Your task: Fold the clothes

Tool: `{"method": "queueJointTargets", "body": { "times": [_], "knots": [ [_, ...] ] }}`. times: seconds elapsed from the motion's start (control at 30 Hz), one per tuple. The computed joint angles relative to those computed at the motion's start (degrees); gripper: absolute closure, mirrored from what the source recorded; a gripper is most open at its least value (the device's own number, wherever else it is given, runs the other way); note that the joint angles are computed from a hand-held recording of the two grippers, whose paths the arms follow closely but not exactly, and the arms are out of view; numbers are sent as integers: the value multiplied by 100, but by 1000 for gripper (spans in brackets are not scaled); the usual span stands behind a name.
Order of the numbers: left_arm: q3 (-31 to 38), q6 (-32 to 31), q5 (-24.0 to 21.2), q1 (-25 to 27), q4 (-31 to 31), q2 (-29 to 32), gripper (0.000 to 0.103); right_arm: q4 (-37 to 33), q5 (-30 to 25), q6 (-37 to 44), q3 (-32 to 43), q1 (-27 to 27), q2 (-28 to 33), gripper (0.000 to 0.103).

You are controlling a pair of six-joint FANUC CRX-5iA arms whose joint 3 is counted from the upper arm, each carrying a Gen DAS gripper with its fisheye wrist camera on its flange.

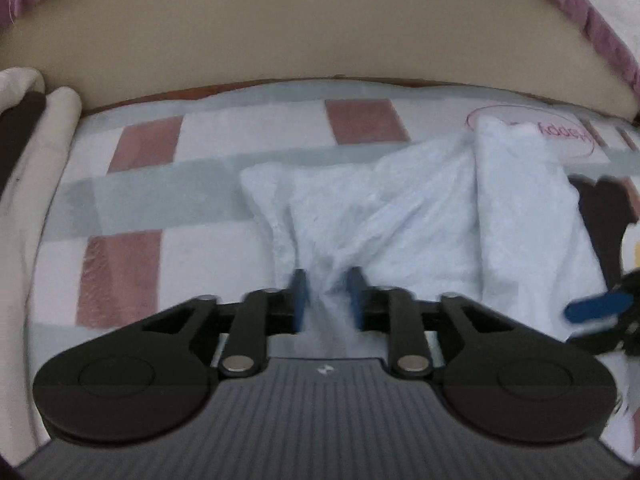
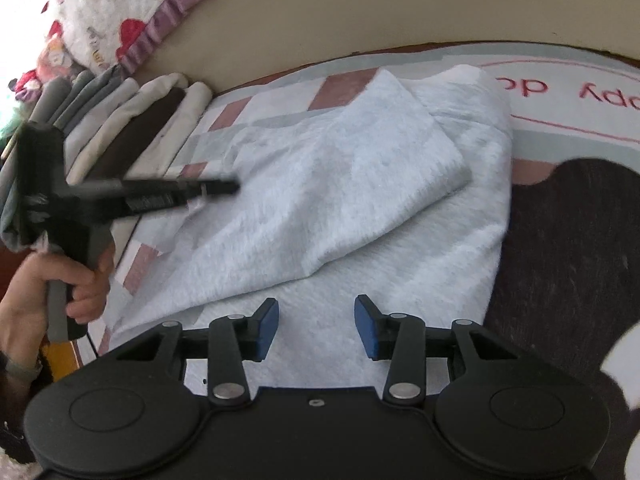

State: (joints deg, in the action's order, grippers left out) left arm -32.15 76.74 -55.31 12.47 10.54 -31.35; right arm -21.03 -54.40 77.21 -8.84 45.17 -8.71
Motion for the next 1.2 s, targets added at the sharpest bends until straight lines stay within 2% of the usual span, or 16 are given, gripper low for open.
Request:
{"method": "queueJointTargets", "body": {
  "times": [0.07,0.13,0.23,0.3,0.33,0.4,0.43,0.47,0.5,0.57,0.7,0.8,0.9,1.03,1.1,1.2],
  "knots": [
    [82,94,-171,-6,-167,-233,80,1180,-111,-920,-146,692,-124,55],
    [-275,-489,-404,559,725,-690,79,1989,-243,-1217,-303,1302,-254,55],
    [-893,-1458,-1221,1641,2277,-1208,76,1697,-157,-1019,-369,1457,-401,55],
    [-1186,-1697,-1716,2124,2840,-1400,67,1381,-128,-921,-350,1384,-394,55],
    [-1236,-1646,-1841,2159,2930,-1362,56,1343,-101,-890,-365,1392,-396,55],
    [-1232,-1485,-1915,2008,2845,-1208,52,1277,-61,-793,-377,1412,-403,55],
    [-1226,-1406,-1841,1869,2743,-1162,57,1199,-23,-726,-384,1404,-421,55],
    [-1219,-1320,-1726,1705,2619,-1126,89,1108,19,-663,-393,1393,-439,55],
    [-1068,-1091,-1586,1419,2215,-1077,98,987,76,-572,-418,1369,-471,55],
    [-541,-88,-1371,581,938,-977,96,752,106,-384,-419,1326,-494,55],
    [45,1529,-1254,-623,-345,-840,96,836,123,-442,-609,1553,-594,48],
    [447,2223,-1358,-1363,-1200,-671,88,934,95,-447,-737,1763,-734,46],
    [299,1572,-909,-1302,-1050,-1158,89,538,-85,-69,-679,1658,-809,44],
    [-185,-180,-455,-925,-69,-1595,67,88,-450,859,-429,1221,-891,45],
    [-232,-347,-505,-907,117,-1464,66,567,21,588,-685,1121,-1236,41],
    [-406,-730,-352,-825,563,-1346,56,302,-95,410,-401,410,-962,41]
  ]
}}
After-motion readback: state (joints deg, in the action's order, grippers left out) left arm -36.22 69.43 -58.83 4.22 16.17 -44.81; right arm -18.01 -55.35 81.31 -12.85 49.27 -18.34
